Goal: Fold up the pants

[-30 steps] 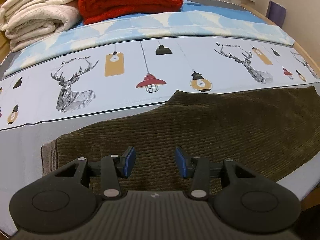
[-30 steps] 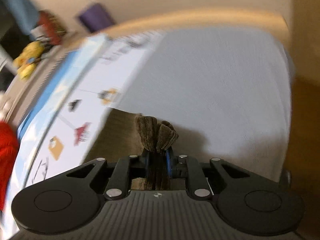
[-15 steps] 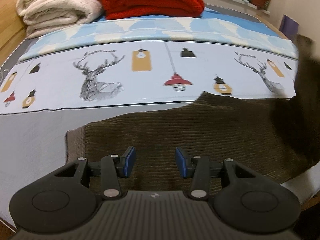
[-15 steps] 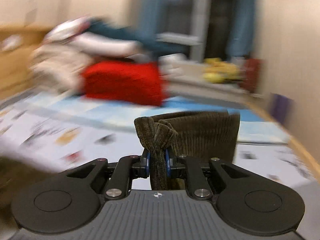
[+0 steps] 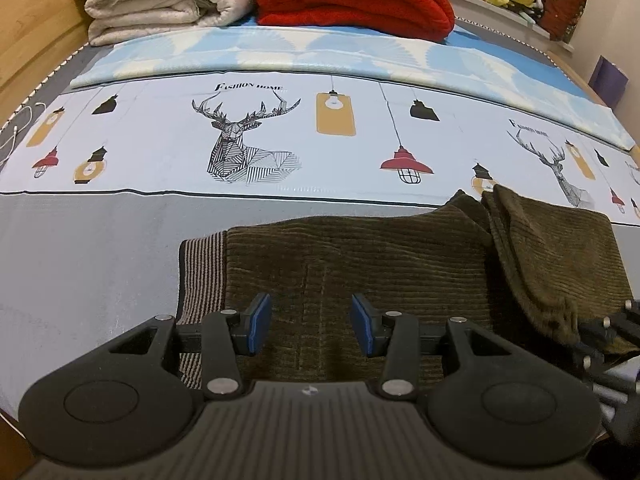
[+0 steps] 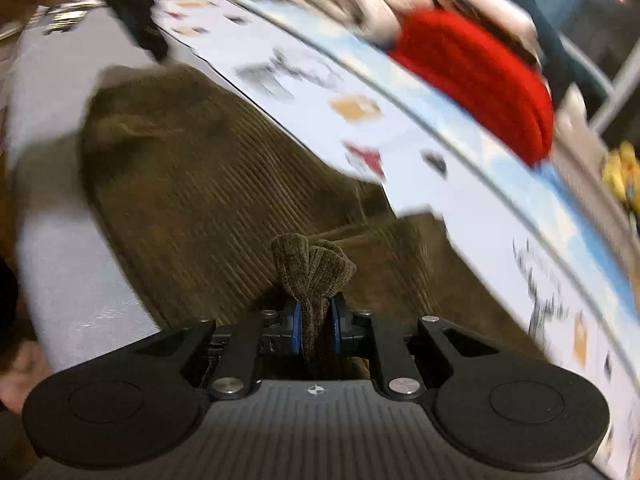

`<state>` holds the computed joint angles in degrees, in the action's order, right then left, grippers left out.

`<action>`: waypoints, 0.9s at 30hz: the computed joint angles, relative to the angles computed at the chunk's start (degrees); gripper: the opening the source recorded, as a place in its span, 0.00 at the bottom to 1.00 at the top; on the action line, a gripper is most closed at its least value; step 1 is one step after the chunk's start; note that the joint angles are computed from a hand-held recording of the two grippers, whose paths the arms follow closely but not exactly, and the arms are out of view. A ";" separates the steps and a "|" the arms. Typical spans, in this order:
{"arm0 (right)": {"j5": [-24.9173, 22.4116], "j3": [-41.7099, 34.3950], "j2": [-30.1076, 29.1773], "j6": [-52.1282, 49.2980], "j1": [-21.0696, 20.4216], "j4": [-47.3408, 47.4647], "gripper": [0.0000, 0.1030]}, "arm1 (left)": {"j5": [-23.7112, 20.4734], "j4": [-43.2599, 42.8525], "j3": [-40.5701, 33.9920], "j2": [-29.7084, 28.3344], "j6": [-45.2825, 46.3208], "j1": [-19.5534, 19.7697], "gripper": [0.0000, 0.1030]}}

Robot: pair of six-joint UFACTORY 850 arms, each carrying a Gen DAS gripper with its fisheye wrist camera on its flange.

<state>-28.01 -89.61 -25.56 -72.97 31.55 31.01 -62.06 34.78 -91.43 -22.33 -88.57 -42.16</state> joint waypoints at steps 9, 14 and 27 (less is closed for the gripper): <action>-5.33 4.63 2.67 -10.29 -1.33 -0.13 0.41 | 2.24 -2.60 -4.61 -3.50 4.76 0.48 0.48; -8.31 2.58 2.78 -9.14 -6.11 14.92 0.50 | 2.66 -4.18 -10.03 -7.53 8.10 0.65 0.48; -16.80 2.71 2.82 -6.27 -12.30 13.64 0.53 | 8.94 -19.02 -29.64 -22.11 24.60 1.60 0.48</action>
<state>-44.81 -86.91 -22.75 -79.24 19.26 44.65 -53.12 15.75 -121.07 -44.45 -63.96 -40.56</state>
